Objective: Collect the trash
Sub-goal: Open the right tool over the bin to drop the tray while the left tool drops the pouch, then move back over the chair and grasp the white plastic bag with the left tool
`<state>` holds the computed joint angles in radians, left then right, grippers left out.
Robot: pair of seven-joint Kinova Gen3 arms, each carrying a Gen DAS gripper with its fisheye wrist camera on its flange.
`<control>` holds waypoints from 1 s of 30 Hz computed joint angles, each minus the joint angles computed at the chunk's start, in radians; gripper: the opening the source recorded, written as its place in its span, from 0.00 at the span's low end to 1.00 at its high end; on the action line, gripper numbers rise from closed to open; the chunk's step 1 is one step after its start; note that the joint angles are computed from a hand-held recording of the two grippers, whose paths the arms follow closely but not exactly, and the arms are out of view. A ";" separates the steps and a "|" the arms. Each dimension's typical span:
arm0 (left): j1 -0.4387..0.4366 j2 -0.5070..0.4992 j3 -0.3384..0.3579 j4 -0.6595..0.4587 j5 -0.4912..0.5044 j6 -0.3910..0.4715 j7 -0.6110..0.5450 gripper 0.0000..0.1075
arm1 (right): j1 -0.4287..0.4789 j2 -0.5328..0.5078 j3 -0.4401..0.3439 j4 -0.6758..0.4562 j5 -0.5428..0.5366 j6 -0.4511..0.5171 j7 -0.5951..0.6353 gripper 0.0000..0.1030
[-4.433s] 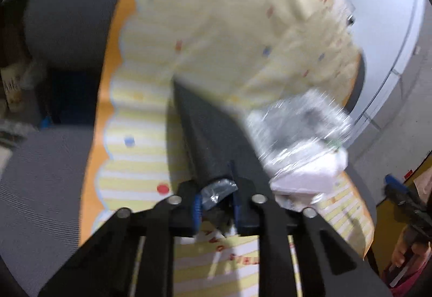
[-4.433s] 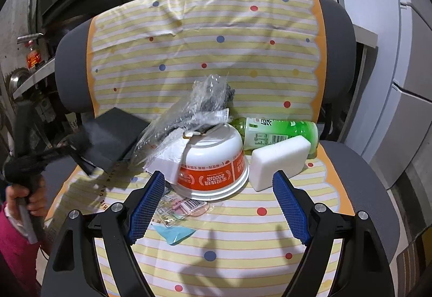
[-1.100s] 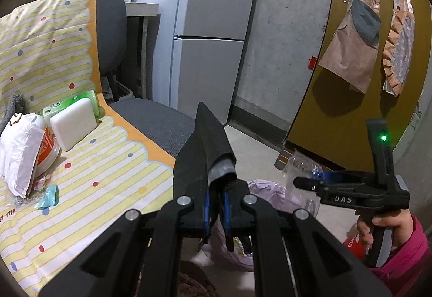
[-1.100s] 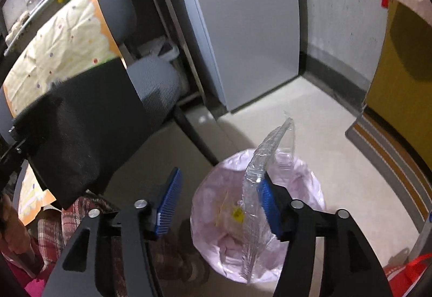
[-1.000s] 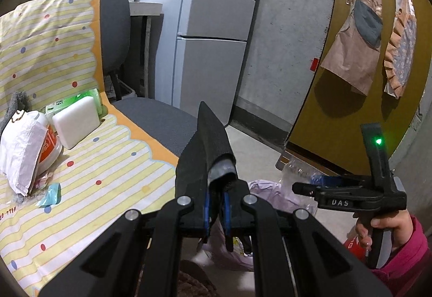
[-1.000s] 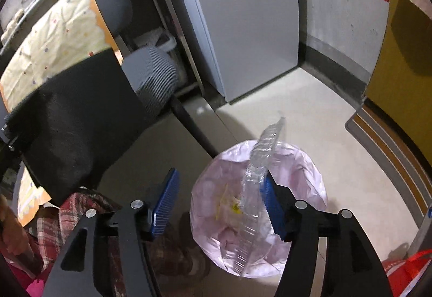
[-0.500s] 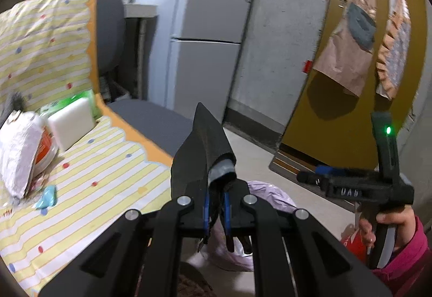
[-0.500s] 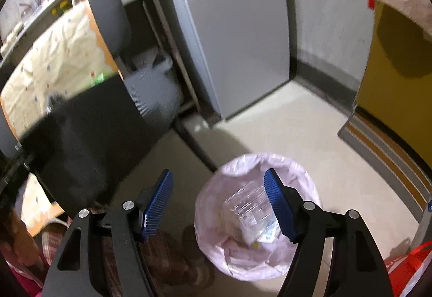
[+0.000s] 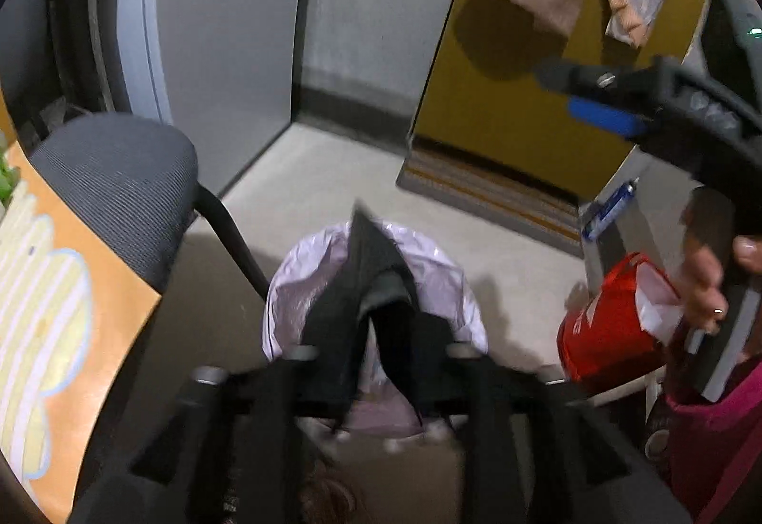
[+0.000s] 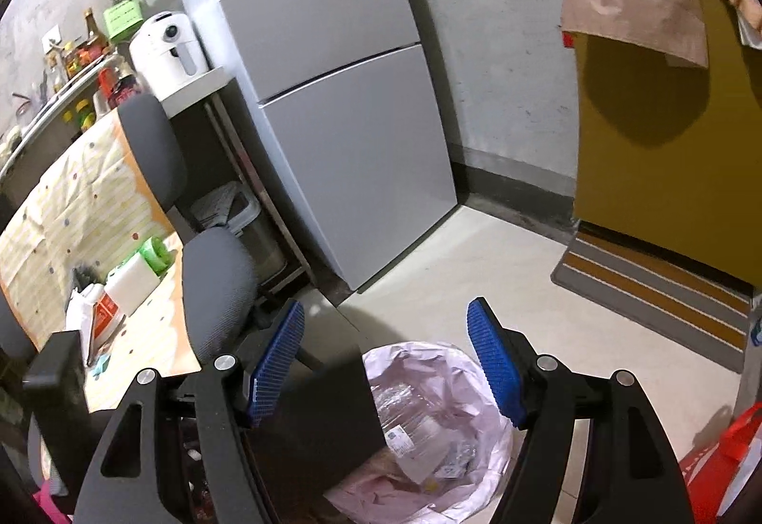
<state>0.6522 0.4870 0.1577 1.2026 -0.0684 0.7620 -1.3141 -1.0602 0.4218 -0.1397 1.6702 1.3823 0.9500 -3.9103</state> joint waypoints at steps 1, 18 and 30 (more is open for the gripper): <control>0.003 0.003 -0.006 -0.006 -0.002 0.004 0.010 0.43 | 0.005 0.001 -0.005 -0.002 -0.004 -0.002 0.003 0.70; 0.183 -0.277 -0.264 0.305 -0.487 -0.019 0.610 0.46 | -0.179 0.087 0.281 -0.219 -0.140 -0.257 0.296 0.70; 0.000 -0.458 -0.238 0.477 -0.737 0.090 0.888 0.77 | 0.062 0.333 -0.210 -0.746 -0.066 -0.187 0.784 0.70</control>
